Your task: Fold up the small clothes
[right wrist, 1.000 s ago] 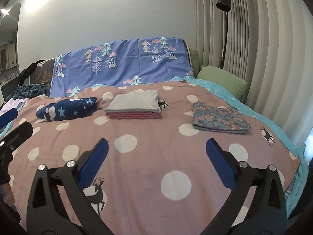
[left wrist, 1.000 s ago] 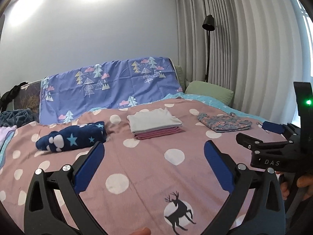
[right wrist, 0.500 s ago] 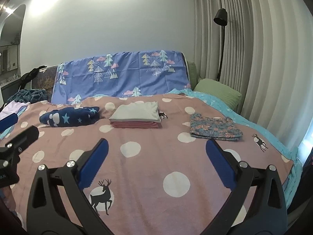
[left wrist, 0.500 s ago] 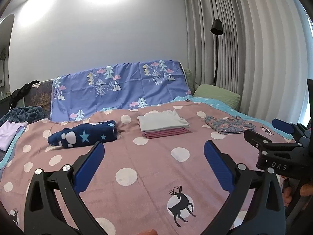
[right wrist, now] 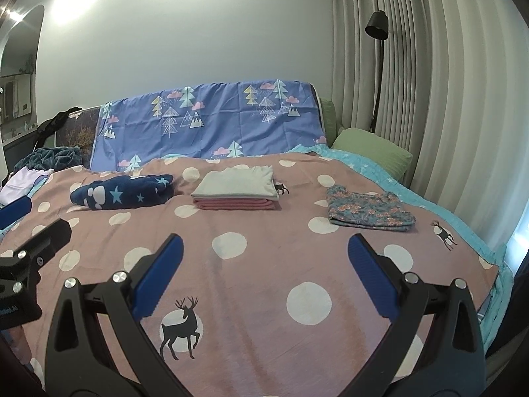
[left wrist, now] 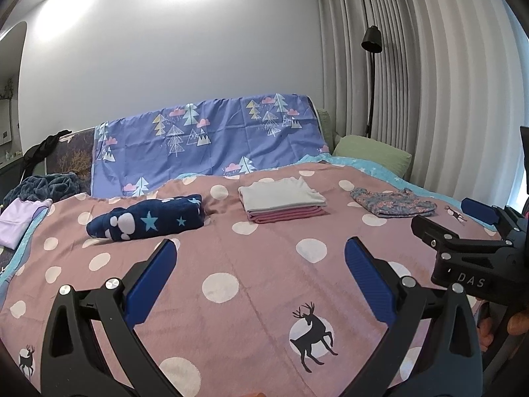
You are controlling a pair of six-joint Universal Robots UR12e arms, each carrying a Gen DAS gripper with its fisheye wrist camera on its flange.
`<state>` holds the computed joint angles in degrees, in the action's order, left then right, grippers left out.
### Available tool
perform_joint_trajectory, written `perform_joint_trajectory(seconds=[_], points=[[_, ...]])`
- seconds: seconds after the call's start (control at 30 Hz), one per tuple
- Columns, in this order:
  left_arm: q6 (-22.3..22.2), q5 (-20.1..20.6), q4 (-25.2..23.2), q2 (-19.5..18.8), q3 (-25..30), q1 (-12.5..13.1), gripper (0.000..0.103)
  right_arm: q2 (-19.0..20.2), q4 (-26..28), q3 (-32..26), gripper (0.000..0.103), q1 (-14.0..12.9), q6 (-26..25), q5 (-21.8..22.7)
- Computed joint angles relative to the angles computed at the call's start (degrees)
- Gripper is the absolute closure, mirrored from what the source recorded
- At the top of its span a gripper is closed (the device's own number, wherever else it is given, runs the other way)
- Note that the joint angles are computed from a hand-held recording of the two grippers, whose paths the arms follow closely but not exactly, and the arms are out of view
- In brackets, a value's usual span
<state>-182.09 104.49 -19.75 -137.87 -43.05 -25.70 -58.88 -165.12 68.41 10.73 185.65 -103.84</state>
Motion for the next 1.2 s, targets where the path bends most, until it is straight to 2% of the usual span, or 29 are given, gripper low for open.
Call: perform_joint_trajectory(seconds=[0.53, 0.83, 1.2], points=[[-1.2, 0.1, -3.1, -0.6, 0.4, 0.7, 0.001, 1.1, 2.2, -1.3, 0.002, -0.1, 1.2, 0.4], [-1.4, 0.6, -3.0, -0.8, 0.5, 0.6, 0.001, 1.5, 2.6, -1.6, 0.002, -0.3, 1.7, 0.9], [-1.4, -1.0, -4.5, -1.1, 0.8, 0.8, 0.001, 1.7, 3.3, -1.5, 0.002, -0.7, 2.3, 1.4]])
